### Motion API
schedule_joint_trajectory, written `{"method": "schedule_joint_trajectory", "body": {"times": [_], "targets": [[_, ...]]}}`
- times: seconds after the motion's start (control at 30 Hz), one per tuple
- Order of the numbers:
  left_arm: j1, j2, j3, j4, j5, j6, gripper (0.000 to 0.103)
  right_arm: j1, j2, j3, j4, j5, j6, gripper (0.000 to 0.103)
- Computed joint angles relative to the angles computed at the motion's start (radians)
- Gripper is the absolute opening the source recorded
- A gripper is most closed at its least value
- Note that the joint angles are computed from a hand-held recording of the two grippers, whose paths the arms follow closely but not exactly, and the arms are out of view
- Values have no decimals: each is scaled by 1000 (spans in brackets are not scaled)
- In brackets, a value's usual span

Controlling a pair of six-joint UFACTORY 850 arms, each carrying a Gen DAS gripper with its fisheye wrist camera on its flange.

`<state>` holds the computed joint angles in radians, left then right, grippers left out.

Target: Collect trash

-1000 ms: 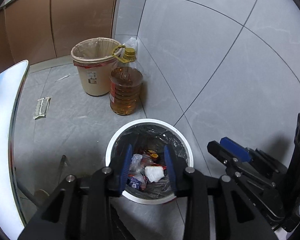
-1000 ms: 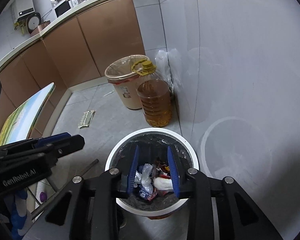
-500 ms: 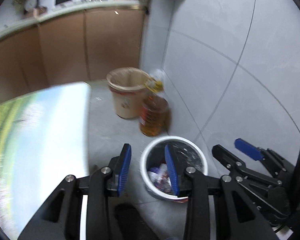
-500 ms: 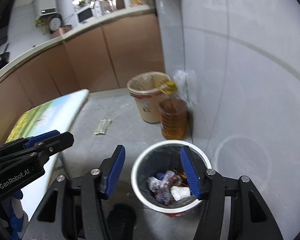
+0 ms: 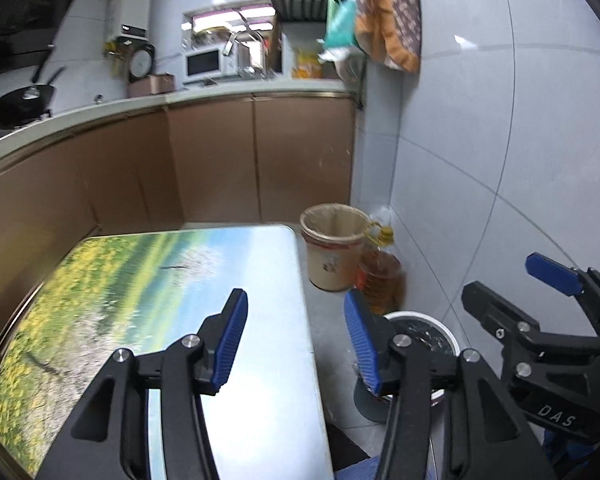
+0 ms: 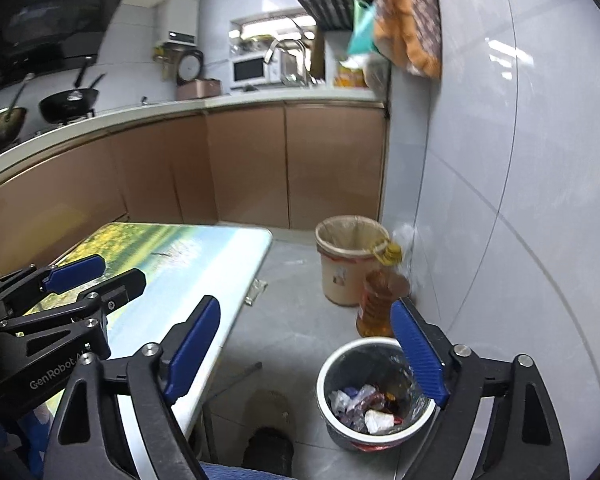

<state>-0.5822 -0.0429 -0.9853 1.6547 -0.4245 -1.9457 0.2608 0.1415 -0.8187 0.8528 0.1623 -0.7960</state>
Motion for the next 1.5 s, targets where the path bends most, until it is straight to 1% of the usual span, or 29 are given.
{"method": "schedule_joint_trajectory", "body": {"times": [0.07, 0.1, 0.17, 0.3, 0.43, 0.6, 0.93, 1.23, 1.5], "targets": [[-6, 48, 40, 23, -38, -33, 54, 28, 31, 13, 67, 26, -73, 91], [-13, 73, 59, 25, -64, -39, 56, 34, 40, 17, 73, 32, -81, 92], [-23, 100, 83, 38, -100, -61, 65, 56, 65, 30, 118, 55, -127, 95], [-39, 154, 127, 39, -168, -70, 66, 94, 104, 51, 192, 103, -201, 99], [-57, 179, 149, 23, -235, -60, 70, 116, 123, 66, 212, 130, -216, 101], [-61, 200, 170, 34, -256, -90, 72, 125, 140, 81, 234, 147, -234, 102], [-68, 217, 184, 36, -279, -100, 73, 106, 159, 95, 233, 151, -220, 103], [-88, 215, 185, 46, -319, -117, 73, 103, 172, 107, 233, 172, -209, 103], [-96, 216, 189, 43, -336, -124, 73, 105, 187, 115, 241, 200, -227, 103]]}}
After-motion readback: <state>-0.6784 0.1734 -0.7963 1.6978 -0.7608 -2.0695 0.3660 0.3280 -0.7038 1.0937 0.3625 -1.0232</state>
